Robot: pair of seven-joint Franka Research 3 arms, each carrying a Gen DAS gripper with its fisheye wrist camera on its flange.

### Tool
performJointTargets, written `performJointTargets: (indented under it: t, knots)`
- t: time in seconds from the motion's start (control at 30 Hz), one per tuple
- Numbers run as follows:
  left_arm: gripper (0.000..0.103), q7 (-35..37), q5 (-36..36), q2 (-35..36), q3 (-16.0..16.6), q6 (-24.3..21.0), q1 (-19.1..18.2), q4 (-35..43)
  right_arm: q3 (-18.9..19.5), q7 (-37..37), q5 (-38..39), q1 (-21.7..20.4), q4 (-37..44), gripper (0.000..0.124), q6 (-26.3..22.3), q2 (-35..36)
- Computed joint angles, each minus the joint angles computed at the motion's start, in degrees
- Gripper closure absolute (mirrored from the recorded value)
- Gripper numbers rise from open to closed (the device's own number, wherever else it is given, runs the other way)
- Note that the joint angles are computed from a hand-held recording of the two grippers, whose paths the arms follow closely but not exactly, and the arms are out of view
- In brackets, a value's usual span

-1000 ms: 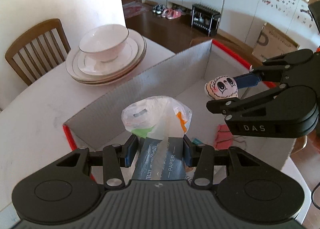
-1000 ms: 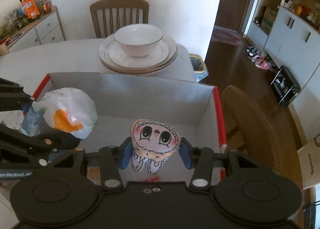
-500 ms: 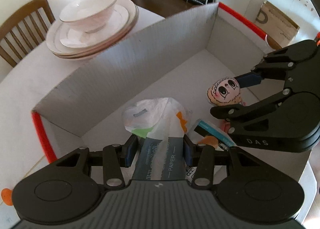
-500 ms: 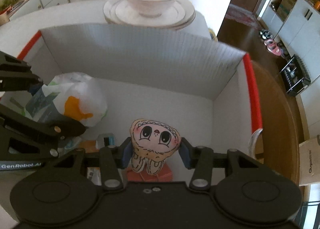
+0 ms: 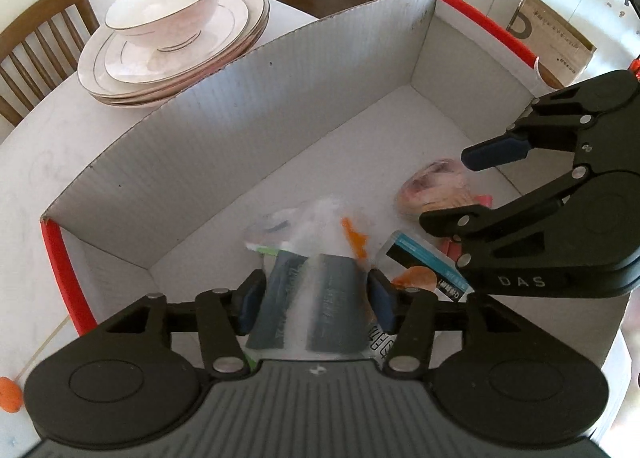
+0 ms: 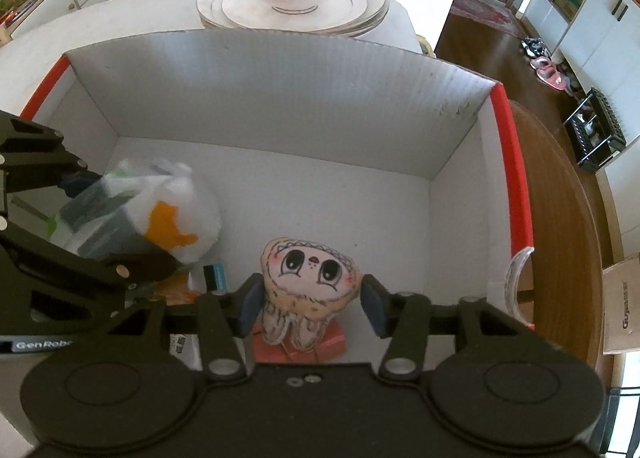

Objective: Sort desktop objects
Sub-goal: 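Open right tool releasing plush doll while left tool releases tissue pack in box, then withdraw both tools from red box back toward the table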

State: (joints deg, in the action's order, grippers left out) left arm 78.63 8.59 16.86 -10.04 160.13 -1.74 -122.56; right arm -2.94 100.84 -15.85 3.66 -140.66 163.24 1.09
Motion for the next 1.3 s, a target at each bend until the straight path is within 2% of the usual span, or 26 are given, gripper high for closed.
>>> performJointTargets:
  t: [0.07,0.3,0.4,0.47,0.6,0.83,0.93,1.03,1.13,1.23,1.3]
  knots:
    - [0.040,0.02,0.21,-0.58,-0.01,0.83,0.01,-0.72,0.07,0.13,-0.39,0.05,-0.17,0.068,-0.03,-0.44]
    - [0.039,-1.16,0.41,-5.20,0.23,5.03,-0.18,-5.81,0.94,0.05,-1.97,-0.76,-2.88,0.059,2.62,-3.89]
    - [0.039,-0.94,-0.89,-7.21,-0.20,7.27,0.18,-7.99,1.68,-1.28,0.17,-1.44,-5.01,0.059,3.72,-6.65]
    - [0.039,-0.87,-1.61,-8.75,-0.46,8.40,0.09,-9.31,2.74,-0.60,0.45,-2.57,-6.77,0.051,4.99,-8.65]
    - [0.039,-0.17,-2.91,-11.70,-0.36,11.60,-0.06,-12.42,3.45,-4.08,5.97,-3.24,-10.11,0.049,6.94,-12.75]
    - [0.039,-3.32,-2.52,-18.00,1.30,15.79,-1.64,-18.67,4.86,-10.00,14.47,-3.24,-13.73,0.038,10.81,-17.85]
    - [0.039,-5.81,-0.83,-20.47,1.76,17.73,-1.94,-21.09,4.54,-12.94,18.27,-1.26,-15.25,0.035,12.69,-19.89]
    - [0.039,-4.94,-2.30,-23.24,3.35,19.33,-3.67,-23.73,7.73,-13.01,19.63,-2.89,-17.30,0.026,15.12,-22.35]
    - [0.039,-3.75,-3.61,-26.26,5.94,20.87,-6.35,-26.69,10.97,-12.25,20.75,-4.31,-18.95,0.022,16.83,-24.22]
    - [0.039,-2.82,-4.72,-29.33,9.36,21.83,-9.63,-29.61,12.40,-11.69,22.34,-3.82,-20.37,0.022,17.88,-25.59]
    - [0.039,-3.08,-4.62,-31.35,10.37,22.40,-10.42,-31.51,15.24,-10.04,22.97,-5.25,-21.19,0.022,18.03,-26.63]
